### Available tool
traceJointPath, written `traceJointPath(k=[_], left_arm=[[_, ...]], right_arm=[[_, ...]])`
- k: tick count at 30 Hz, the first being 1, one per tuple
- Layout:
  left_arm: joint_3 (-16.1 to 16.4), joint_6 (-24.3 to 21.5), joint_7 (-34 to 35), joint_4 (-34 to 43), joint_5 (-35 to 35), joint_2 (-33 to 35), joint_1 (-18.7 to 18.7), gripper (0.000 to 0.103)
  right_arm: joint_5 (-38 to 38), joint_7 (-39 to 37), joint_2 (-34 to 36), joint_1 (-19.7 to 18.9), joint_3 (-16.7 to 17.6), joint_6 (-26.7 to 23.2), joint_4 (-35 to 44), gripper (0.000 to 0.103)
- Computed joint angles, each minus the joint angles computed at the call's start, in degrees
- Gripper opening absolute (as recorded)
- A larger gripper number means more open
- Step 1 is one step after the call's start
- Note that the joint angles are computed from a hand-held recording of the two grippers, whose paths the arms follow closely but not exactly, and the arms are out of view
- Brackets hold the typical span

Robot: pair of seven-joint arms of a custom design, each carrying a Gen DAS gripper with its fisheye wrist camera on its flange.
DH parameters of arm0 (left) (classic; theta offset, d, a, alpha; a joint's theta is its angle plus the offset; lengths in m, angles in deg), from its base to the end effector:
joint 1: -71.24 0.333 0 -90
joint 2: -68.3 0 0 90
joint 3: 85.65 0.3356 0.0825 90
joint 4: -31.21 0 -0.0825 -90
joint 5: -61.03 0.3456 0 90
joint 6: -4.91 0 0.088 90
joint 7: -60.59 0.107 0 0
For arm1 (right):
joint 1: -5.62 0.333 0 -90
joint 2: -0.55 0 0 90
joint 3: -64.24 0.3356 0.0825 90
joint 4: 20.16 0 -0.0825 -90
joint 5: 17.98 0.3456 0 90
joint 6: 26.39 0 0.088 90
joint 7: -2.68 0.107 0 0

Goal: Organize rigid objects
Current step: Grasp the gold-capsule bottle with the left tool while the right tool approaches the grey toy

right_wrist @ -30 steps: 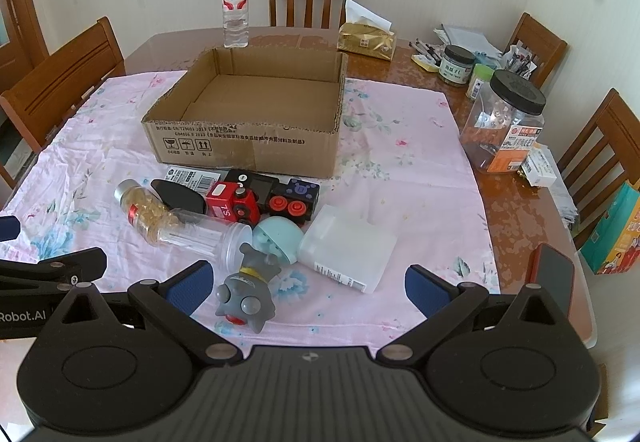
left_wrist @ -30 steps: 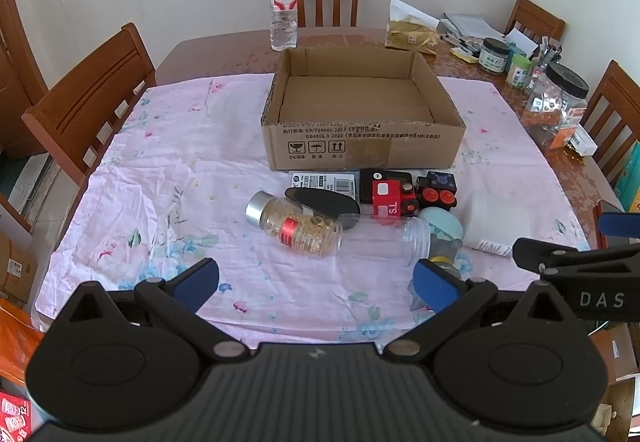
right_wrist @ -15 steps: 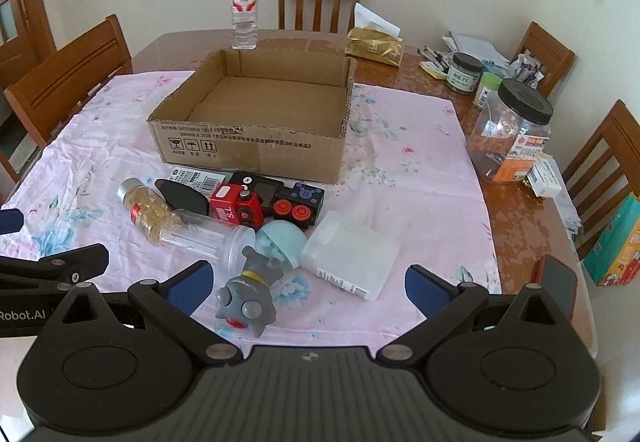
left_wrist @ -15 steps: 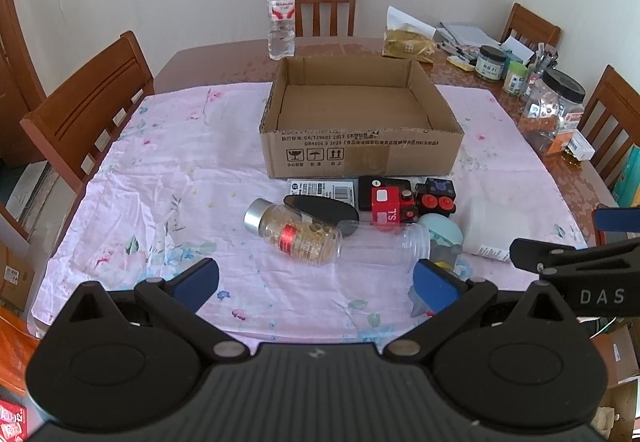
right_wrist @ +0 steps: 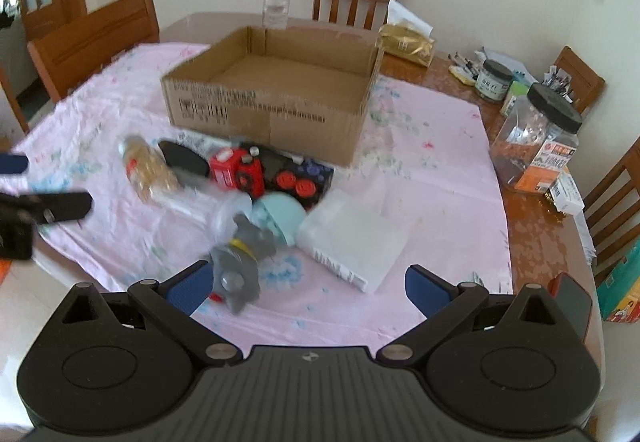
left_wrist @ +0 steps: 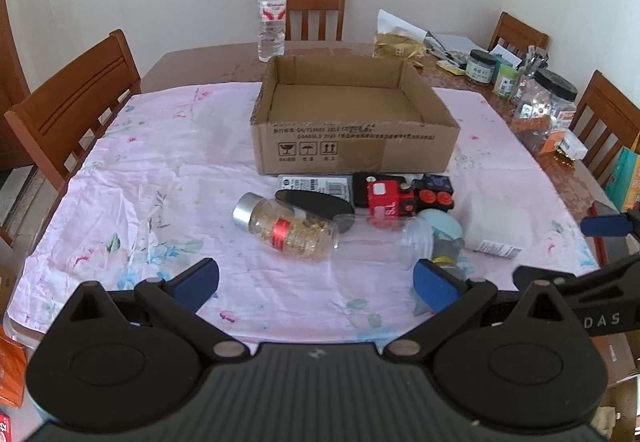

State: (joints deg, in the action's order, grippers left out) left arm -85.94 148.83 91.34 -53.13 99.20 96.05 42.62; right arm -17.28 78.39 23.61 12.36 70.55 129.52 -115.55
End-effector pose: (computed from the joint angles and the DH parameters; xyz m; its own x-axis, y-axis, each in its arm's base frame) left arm 0.6204 -0.3475 0.4920 0.0850 -0.9961 0.0248 -0.7299 -0.0792 -0.6789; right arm 0.6703 0.1419 0.4873 0.3977 -0.9123 0.0982 -0.7053 -0.3724 -0.6033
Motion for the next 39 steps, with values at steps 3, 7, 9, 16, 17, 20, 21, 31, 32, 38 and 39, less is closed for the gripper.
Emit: traceJointPath(k=[3,7,9,16,17,20,21,31,32,38,39], left_arm=[[0.38,-0.04,-0.28,-0.71,0.81,-0.08,-0.13,0.102],[0.54,-1.52,-0.51,-0.64,1.53,0.10,-0.23,0.102],[0.37,-2.43,-0.41,-0.46,1.50,0.23,-0.10,0.103],[-0.48,-3.66,1.50,0.05,-0.31,0.84,1.07,0.103],[-0.63,-3.90,2.22,0.39,-0.85,1.13,1.32,0.102],[-0.66,-4.28,3.86,1.05,-1.86,1.82,1.68,0.102],[-0.70,-4.23,4.47,1.22,-2.27,2.03,1.86,0.102],[-0.03,-2.54,12.50,4.82,-6.39,6.35,3.55,0.103],[0.02,-2.33,13.58,5.46,-6.95,7.00,3.77,0.103],[0.18,-3.50,22.06,11.12,-10.76,11.46,4.55,0.102],[0.24,-3.73,23.32,11.91,-11.33,12.03,4.68,0.102]], right_arm=[[-0.63,-0.10,0.96,-0.02,-0.44,-0.44,-0.07,0.103],[-0.57,-0.25,2.58,-0.52,-0.42,-1.32,0.40,0.103],[-0.69,-0.72,3.40,-0.75,-0.35,-1.85,0.83,0.103],[-0.58,-2.27,6.25,-0.85,0.12,-4.23,3.02,0.103],[-0.64,-2.40,6.57,-0.72,0.17,-4.54,3.40,0.103],[-0.96,-3.32,7.32,-0.37,0.39,-4.92,4.44,0.103],[-1.48,-3.46,7.55,0.01,0.18,-4.94,4.75,0.103],[-2.23,-5.50,8.86,0.83,0.00,-7.50,7.46,0.103],[-2.03,-5.24,8.90,0.82,-0.06,-7.58,7.59,0.103],[-2.22,-3.36,9.53,1.55,-0.73,-8.47,8.68,0.103],[-2.53,-2.92,9.52,1.83,-0.89,-8.49,8.71,0.103]])
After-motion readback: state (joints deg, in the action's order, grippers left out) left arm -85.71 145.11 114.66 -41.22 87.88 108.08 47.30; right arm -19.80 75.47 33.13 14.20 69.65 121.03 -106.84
